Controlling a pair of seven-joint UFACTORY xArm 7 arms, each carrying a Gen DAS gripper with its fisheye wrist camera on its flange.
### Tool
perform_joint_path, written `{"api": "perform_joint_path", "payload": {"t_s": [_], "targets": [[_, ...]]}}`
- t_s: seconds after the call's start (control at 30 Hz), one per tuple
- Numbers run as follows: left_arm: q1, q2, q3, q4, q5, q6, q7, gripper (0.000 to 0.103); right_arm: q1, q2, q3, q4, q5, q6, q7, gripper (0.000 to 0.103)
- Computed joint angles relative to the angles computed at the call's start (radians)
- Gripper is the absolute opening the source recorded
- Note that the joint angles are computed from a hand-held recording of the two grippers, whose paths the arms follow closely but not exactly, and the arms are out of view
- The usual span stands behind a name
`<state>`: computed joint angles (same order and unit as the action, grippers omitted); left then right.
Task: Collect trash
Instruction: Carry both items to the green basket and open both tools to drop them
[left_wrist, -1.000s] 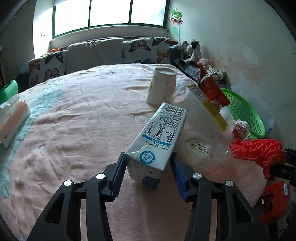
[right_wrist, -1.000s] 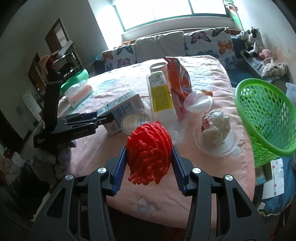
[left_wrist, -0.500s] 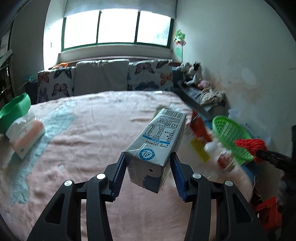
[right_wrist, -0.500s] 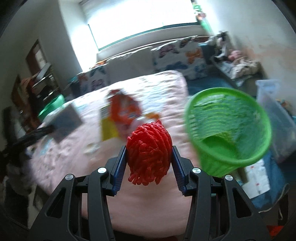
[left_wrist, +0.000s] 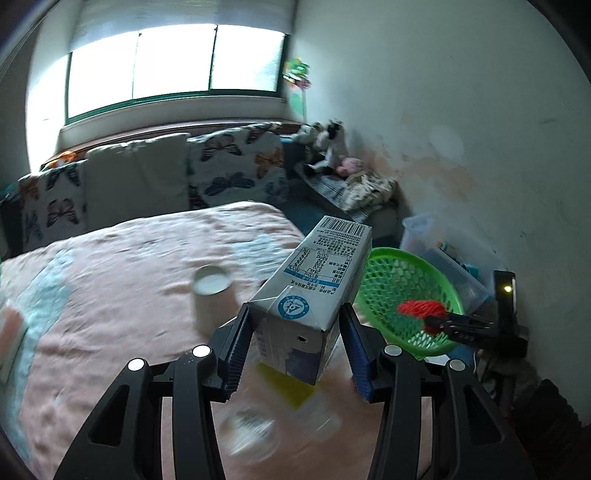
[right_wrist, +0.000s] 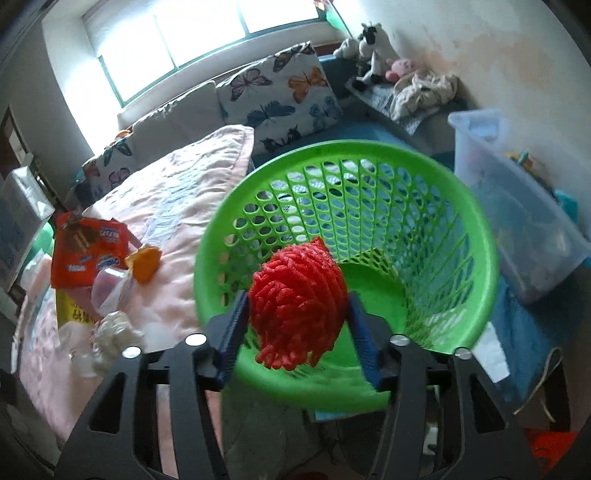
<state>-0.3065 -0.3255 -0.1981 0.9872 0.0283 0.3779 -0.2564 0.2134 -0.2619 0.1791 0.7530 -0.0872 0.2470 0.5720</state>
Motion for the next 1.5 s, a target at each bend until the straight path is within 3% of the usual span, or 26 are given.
{"api": "perform_joint_path", "payload": {"t_s": [0.27,0.47,0.87,1.07,1.1,1.13,1.17,1.33,1.5], "targets": [[-0.059,0.29,-0.046,0.281,0.085,0.108,0.003,0.047,-0.048,-0.06,0.009,-0.055,-0.036,-0.04,0.027,0.068],[-0.137,0.48,-0.032,0.488,0.084,0.215,0.05,0.047,-0.1,-0.187,0.037,-0.147,-0.061,-0.063,0.074,0.068],[-0.329,0.887,0.028,0.991,0.114,0.493,0.072,0.047,-0.096,-0.328,0.011,-0.281,0.014,-0.07,0.086,0.068],[-0.378,1.033,0.051,1.186,0.083,0.593,0.069,0.047,-0.089,-0.36,-0.005,-0.331,0.044,-0.067,0.082,0.068],[-0.385,1.047,0.055,1.202,0.078,0.597,0.066,0.049,-0.088,-0.367,-0.007,-0.339,0.048,-0.067,0.083,0.068],[-0.386,1.057,0.053,1.214,0.067,0.601,0.071,0.062,-0.086,-0.372,-0.01,-0.345,0.053,-0.067,0.083,0.068],[-0.386,1.058,0.053,1.211,0.058,0.602,0.072,0.068,-0.084,-0.379,-0.012,-0.352,0.057,-0.067,0.084,0.068],[-0.388,0.961,0.063,1.068,0.073,0.516,0.07,0.068,-0.069,-0.411,-0.014,-0.373,0.073,-0.06,0.084,0.068],[-0.351,0.768,0.053,0.829,0.087,0.392,0.036,0.068,-0.032,-0.439,-0.005,-0.371,0.085,-0.045,0.081,0.068]]}}
